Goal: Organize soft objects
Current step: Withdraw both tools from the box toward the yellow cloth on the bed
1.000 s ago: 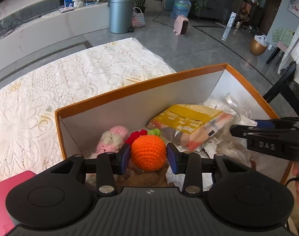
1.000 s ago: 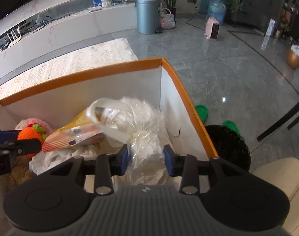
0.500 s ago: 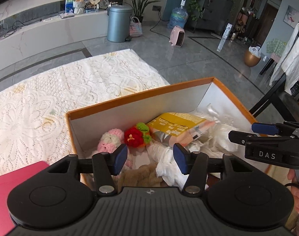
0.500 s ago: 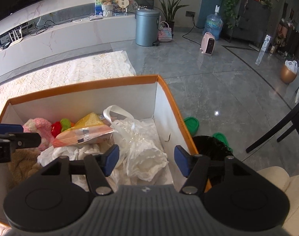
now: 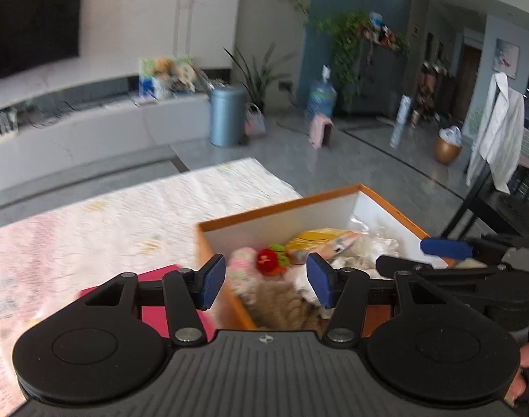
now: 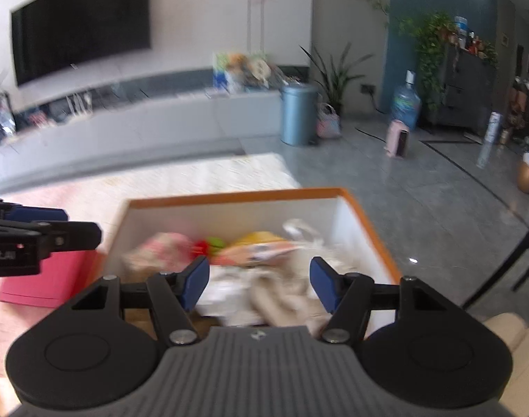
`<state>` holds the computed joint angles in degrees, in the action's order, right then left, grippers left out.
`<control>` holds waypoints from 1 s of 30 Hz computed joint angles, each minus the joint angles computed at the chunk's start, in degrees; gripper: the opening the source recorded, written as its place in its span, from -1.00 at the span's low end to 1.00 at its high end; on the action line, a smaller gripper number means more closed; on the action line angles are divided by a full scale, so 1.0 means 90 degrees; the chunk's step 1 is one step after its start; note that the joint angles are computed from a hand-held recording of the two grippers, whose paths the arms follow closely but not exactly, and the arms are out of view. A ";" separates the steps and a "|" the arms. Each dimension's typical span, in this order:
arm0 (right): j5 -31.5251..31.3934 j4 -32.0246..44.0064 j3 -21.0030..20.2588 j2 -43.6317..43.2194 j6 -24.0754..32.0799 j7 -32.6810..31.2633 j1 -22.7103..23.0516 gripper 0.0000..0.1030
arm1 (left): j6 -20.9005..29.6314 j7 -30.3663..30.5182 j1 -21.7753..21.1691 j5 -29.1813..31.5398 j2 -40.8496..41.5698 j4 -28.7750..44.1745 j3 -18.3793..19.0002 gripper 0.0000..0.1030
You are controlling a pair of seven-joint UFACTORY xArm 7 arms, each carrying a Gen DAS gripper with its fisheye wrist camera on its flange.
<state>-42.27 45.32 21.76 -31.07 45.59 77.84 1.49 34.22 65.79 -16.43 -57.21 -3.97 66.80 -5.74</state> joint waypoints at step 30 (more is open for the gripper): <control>-0.2016 0.4396 0.0079 0.4937 -0.0190 0.0267 0.2087 0.17 | 0.0183 -0.0114 0.1926 -0.0031 0.0585 0.0015 0.0934 0.24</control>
